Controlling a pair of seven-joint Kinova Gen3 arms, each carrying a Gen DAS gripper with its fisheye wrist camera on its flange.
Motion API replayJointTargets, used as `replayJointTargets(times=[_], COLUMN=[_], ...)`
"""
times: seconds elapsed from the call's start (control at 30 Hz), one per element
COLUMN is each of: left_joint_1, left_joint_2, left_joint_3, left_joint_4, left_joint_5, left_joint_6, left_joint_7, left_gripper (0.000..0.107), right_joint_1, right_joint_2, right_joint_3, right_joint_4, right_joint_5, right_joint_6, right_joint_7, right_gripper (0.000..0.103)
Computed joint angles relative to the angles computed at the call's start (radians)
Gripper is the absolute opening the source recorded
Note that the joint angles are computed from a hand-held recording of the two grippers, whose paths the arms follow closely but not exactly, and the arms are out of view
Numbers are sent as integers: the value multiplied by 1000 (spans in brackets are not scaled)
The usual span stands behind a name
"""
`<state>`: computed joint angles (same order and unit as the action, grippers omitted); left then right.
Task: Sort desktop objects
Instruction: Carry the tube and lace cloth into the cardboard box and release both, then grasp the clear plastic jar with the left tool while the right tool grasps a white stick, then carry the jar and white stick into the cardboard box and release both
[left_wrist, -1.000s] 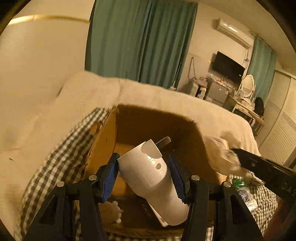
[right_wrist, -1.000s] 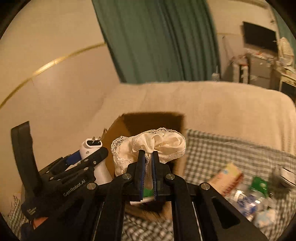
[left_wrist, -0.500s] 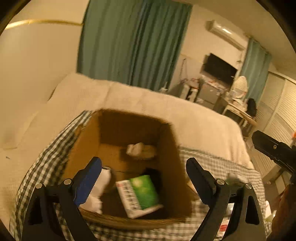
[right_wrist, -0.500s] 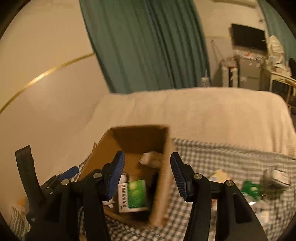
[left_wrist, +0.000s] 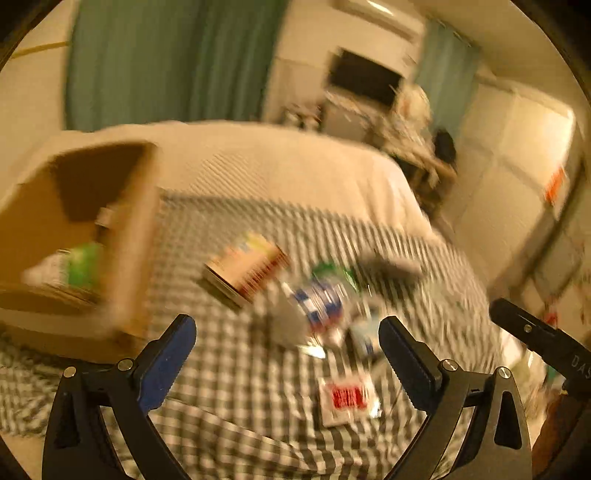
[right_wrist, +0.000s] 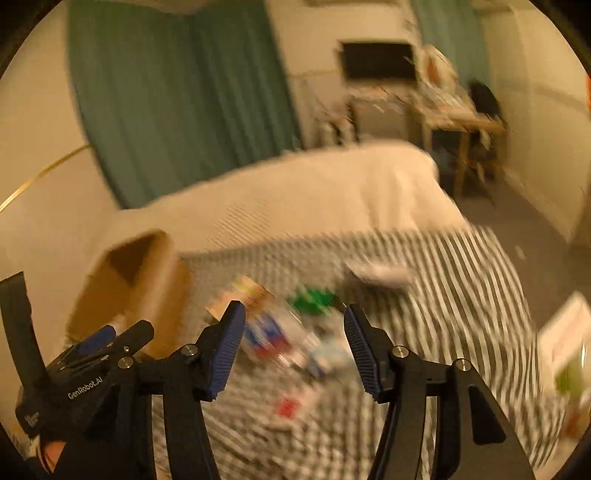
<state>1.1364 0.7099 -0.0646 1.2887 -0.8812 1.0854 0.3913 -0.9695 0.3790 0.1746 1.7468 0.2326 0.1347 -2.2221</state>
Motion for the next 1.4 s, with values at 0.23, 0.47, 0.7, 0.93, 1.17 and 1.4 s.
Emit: replayJointTargets(times=[0.23,0.47,0.7,0.93,1.17,1.4], left_joint_1=[-128,-125,-187,-87,26,130], left_joint_2=[166,162,153,117,35,-55], left_joint_3=[149,-54,-65,-170,-198,-193], left_joint_4=[-185,-90,-35,34,104,140], left_joint_5=[-48,70,106,123,39,-100], left_joint_6=[91,-168,-374,-402,-338,-219], left_joint_7=[-272,-396,-463,-367,-171,12], left_gripper=[102,102,78,67,63,63], right_joint_1=[267,381,339,307,265,124], right_joint_2=[134,324,406,342,197,74], right_joint_3=[-228,-372,-327,-285,-251,-112], right_joint_4=[42,-164,-274,-144,4,60], right_joint_5=[-146,-245,-278,-279,-274,-271], right_joint_6=[0,130,178,51,-67,-103], right_joint_7=[59,171,186,171,189,186], right_gripper=[54,44,26,13,14,14])
